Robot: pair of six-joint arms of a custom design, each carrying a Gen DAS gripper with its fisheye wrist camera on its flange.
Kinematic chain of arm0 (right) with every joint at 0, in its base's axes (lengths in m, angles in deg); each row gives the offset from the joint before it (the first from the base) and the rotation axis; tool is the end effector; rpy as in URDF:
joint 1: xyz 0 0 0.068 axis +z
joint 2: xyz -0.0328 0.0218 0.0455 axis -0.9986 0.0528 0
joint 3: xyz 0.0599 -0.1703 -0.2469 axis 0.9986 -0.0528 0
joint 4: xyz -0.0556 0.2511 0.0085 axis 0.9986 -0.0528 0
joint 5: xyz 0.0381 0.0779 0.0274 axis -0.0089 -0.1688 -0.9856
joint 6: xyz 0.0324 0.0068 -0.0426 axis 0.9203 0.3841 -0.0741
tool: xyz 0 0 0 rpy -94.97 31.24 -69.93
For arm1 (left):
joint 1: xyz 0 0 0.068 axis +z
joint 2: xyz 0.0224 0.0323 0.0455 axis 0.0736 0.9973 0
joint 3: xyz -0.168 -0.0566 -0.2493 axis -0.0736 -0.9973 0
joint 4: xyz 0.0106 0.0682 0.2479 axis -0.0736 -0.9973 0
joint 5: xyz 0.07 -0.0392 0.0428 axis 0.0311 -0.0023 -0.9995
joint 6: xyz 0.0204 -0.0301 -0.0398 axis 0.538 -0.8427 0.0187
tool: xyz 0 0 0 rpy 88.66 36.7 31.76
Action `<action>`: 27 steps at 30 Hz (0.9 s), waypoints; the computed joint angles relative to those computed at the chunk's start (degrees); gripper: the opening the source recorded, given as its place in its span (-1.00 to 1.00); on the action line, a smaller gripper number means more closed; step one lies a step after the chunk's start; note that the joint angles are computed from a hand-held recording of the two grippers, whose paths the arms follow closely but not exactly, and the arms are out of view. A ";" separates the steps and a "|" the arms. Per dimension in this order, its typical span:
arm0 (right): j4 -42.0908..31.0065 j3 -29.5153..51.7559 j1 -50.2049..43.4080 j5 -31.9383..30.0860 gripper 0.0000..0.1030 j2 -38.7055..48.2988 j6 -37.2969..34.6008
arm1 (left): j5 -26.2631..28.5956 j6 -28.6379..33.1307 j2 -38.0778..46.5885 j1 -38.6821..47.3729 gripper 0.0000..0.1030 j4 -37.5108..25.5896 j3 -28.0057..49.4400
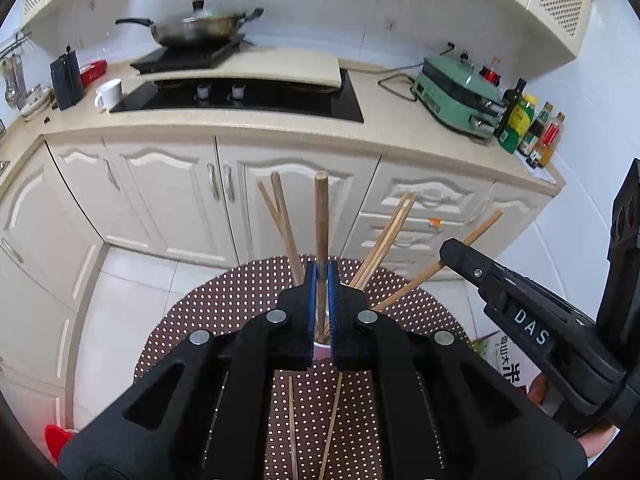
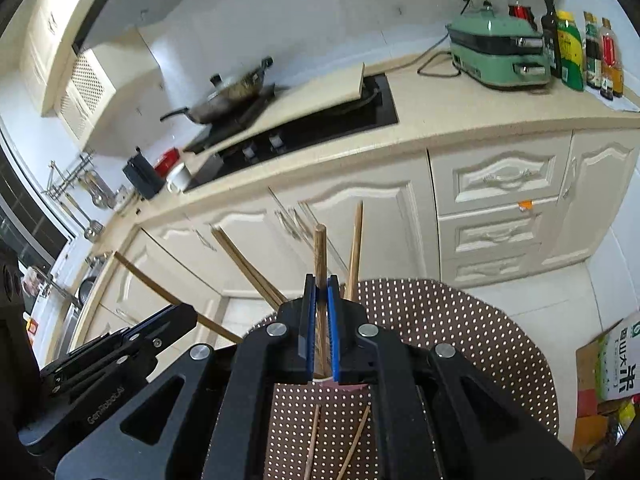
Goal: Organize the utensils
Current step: 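Open both tools to drop the chopsticks into the pink cup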
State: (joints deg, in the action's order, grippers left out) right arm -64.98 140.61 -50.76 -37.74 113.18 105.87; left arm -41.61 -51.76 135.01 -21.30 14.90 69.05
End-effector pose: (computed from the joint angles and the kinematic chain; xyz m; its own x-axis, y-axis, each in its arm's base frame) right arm 0.1276 0.0739 0.4080 -0.5702 0.5037 -0.6490 0.3302 0.8639 0.3803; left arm 0.2306 -0.1181 0.4188 -0.6829 0.3280 -0.6527 0.5416 0.8269 -0.1512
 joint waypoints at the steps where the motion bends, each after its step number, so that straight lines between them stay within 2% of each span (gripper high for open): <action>1: 0.26 -0.35 -0.58 -0.74 -0.92 0.25 -0.35 | -0.19 0.04 0.35 -0.01 -0.89 0.34 -0.42; 13: 6.47 -7.88 -8.21 -8.98 -0.91 1.65 -3.97 | -0.99 1.33 6.67 0.05 -0.89 4.48 -4.25; 18: 8.42 -9.72 -10.11 -11.46 -0.91 2.66 -4.69 | -0.79 2.26 7.26 0.58 -0.87 8.28 -6.59; 21: 8.65 -10.26 -10.10 -11.99 -0.85 3.15 -4.32 | -0.65 3.50 7.29 1.07 -0.86 9.94 -7.78; 25: 8.63 -10.72 -10.64 -13.65 -0.79 3.28 -3.81 | 0.22 5.47 8.47 1.46 -0.84 7.94 -7.06; 27: 8.29 -10.77 -10.68 -13.80 -0.64 3.23 -3.34 | -0.09 5.88 8.80 1.43 -0.84 7.24 -7.09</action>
State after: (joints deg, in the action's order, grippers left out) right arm -56.68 129.84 -61.44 -51.53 116.41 102.52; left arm -41.70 -45.88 143.81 -19.87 22.13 61.96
